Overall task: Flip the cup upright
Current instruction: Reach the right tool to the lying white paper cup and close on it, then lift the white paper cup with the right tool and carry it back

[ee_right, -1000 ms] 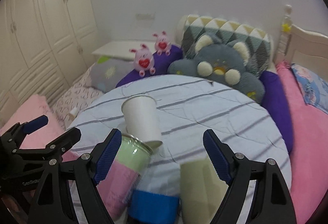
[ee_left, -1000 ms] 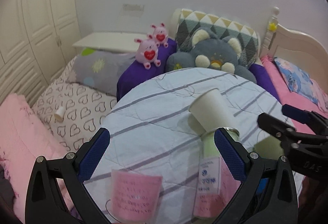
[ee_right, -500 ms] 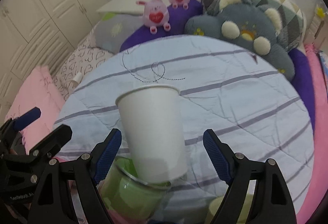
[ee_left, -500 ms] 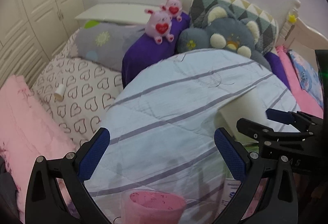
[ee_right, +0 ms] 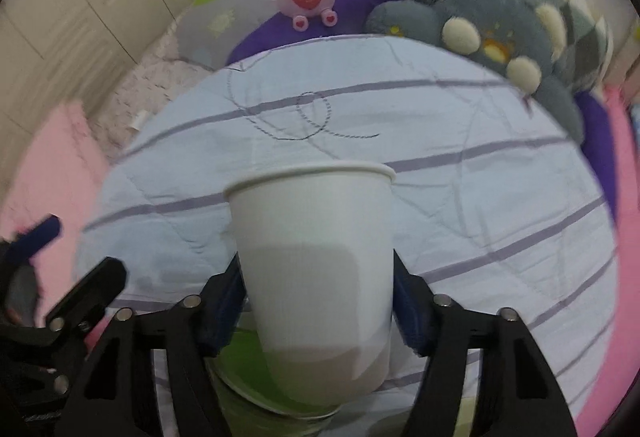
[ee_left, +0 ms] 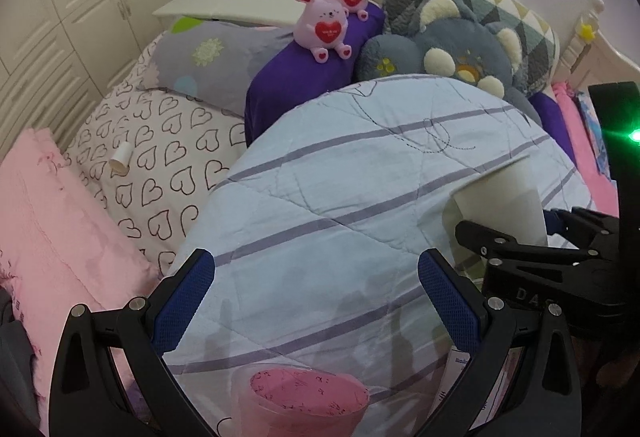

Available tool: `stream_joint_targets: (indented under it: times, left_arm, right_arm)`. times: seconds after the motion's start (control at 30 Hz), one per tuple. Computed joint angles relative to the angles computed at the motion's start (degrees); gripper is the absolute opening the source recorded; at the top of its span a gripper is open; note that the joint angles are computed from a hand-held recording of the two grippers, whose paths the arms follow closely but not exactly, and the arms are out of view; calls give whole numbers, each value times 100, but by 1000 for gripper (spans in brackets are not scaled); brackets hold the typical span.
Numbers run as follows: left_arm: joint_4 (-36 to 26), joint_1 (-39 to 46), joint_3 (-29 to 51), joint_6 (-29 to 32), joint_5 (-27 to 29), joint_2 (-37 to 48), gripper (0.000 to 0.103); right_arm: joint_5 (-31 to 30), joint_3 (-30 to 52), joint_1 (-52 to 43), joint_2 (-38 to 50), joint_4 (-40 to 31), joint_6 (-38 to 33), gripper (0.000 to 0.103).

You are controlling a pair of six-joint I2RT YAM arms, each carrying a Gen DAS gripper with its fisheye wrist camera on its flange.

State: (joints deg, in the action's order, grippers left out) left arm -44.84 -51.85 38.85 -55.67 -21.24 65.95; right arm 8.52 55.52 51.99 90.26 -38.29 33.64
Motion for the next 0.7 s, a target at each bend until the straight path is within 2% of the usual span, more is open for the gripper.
stream_joint_targets:
  times: [0.3, 0.7]
  left_arm:
    - [-316, -52, 204, -68, -113, -52, 103]
    - [-1002, -948, 943, -463, -594, -83, 103]
  right_arm:
    - [-241, -110, -286, -476, -38, 60, 65]
    - [344, -343, -118, -1890, -689, 496, 65]
